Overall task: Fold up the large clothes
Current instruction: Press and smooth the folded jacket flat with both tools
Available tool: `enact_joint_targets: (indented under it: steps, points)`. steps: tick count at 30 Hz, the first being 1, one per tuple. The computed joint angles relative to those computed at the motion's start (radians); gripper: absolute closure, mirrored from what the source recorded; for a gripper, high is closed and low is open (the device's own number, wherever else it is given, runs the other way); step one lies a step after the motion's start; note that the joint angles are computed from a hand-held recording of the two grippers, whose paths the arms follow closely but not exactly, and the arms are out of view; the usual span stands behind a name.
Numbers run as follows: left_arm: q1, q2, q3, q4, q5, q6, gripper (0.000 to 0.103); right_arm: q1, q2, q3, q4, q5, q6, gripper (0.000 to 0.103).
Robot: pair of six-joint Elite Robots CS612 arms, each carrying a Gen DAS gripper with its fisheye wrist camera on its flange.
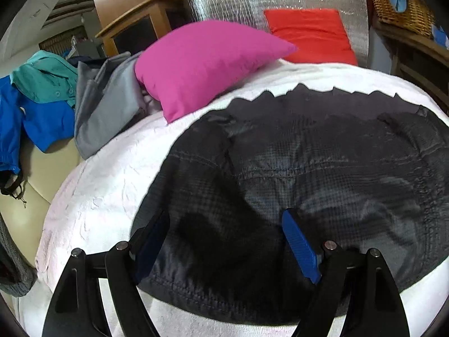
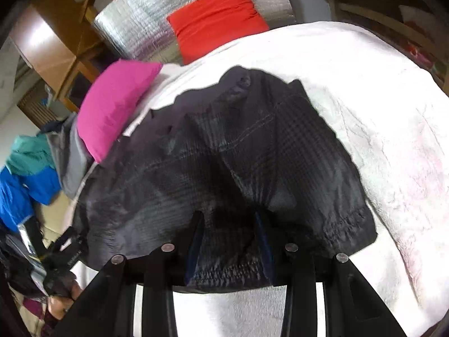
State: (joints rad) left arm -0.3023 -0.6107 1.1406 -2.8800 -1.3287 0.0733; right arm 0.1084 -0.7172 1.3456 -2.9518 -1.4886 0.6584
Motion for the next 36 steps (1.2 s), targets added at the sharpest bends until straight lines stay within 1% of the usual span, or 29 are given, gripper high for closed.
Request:
enact_joint_targets:
  steps: [1, 2, 3, 9, 12, 16, 27, 31, 32, 34, 36]
  points:
    - [0.000, -0.003, 0.005, -0.005, 0.000, -0.003, 0.020, 0.002, -0.007, 0.011, -0.018, -0.020, -0.008, 0.056]
    - [0.002, -0.010, 0.015, -0.014, -0.009, -0.011, 0.020, 0.004, -0.013, 0.023, -0.041, -0.035, -0.013, 0.050]
    - [0.002, -0.014, 0.023, -0.021, -0.015, -0.018, 0.020, 0.005, -0.020, 0.038, -0.071, -0.042, -0.017, 0.048]
    - [0.002, -0.035, 0.062, -0.090, -0.022, -0.029, 0.020, 0.009, -0.049, 0.095, -0.203, -0.068, -0.015, 0.048]
    - [0.003, -0.044, 0.081, -0.126, -0.032, -0.037, 0.020, 0.011, -0.052, 0.104, -0.218, -0.068, -0.005, 0.047]
    - [0.005, -0.051, 0.095, -0.163, -0.042, -0.040, 0.020, 0.017, -0.049, 0.095, -0.203, -0.074, -0.010, 0.047]
    - [0.006, -0.054, 0.098, -0.189, -0.058, -0.044, 0.020, 0.024, -0.011, 0.026, -0.140, -0.042, -0.004, 0.047]
    - [0.006, -0.055, 0.099, -0.194, -0.058, -0.048, 0.020, 0.026, 0.004, -0.006, -0.078, -0.026, -0.004, 0.047]
    - [0.006, -0.056, 0.101, -0.196, -0.058, -0.049, 0.020, 0.026, 0.008, -0.017, -0.043, -0.025, -0.002, 0.047]
    - [0.006, -0.057, 0.101, -0.200, -0.053, -0.051, 0.020, 0.023, 0.019, -0.046, 0.063, -0.018, 0.021, 0.046]
    - [0.007, -0.058, 0.102, -0.202, -0.054, -0.054, 0.020, 0.019, 0.024, -0.049, 0.060, -0.004, 0.048, 0.046]
